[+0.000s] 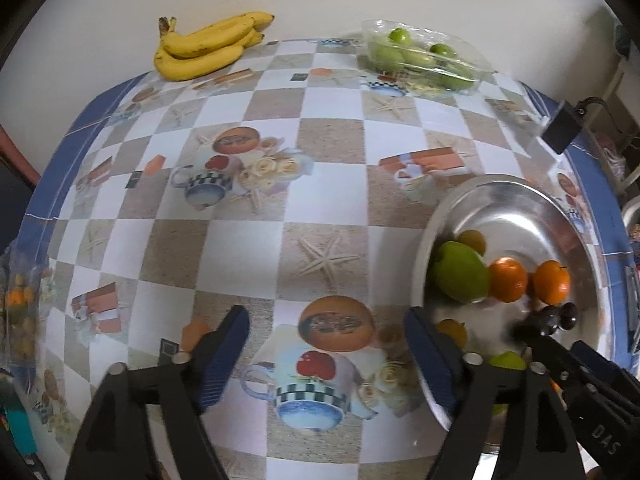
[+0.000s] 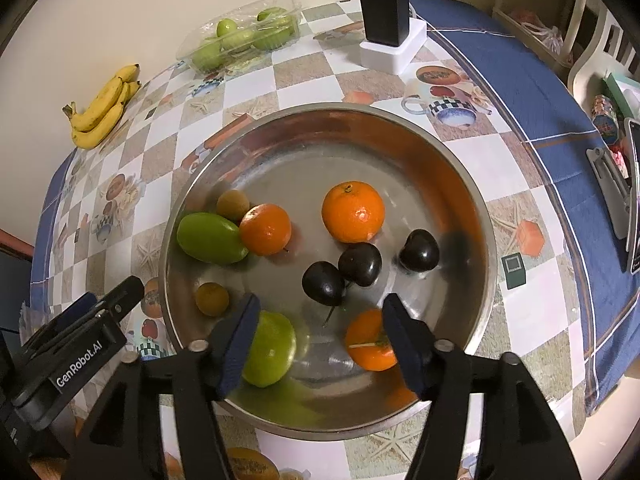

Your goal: Organize fruits

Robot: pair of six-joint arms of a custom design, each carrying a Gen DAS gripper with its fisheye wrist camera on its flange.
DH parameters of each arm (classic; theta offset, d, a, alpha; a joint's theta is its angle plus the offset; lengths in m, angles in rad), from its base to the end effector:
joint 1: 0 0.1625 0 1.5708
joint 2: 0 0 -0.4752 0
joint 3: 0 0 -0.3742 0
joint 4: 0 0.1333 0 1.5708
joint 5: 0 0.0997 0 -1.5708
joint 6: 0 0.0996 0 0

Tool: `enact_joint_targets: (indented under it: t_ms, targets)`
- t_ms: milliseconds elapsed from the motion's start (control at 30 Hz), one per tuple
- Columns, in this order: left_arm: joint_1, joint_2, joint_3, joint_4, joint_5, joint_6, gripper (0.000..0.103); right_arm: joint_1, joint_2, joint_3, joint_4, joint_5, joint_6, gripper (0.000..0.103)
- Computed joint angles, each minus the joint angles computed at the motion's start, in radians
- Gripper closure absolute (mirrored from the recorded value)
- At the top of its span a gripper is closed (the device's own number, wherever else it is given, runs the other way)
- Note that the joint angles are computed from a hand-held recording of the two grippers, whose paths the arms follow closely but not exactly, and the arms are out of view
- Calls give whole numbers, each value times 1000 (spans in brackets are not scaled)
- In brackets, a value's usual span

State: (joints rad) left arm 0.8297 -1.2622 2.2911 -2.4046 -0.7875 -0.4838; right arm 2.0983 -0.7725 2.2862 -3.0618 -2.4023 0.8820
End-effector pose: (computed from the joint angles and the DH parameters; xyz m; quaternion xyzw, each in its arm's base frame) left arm -0.1343 -0.4484 0.2061 0.1549 0.9075 -0.1447 0.3626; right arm 0.2831 -0.3673 0.0512 -0.1568 -0.9012 0.2537 0.3144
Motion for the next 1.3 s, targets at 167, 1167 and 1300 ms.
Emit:
enact_joint_targets:
  t_ms: [167, 1167, 1300]
  targets:
    - [6, 3, 2, -1, 32, -1, 3, 1, 6, -3, -9, -11, -6, 24]
    - [-46, -18, 54, 74, 296, -120, 0, 19, 50, -13, -89, -47, -77, 8]
    - [-41, -40, 59, 87, 277, -130, 0, 24, 54, -19, -72, -54, -72, 8]
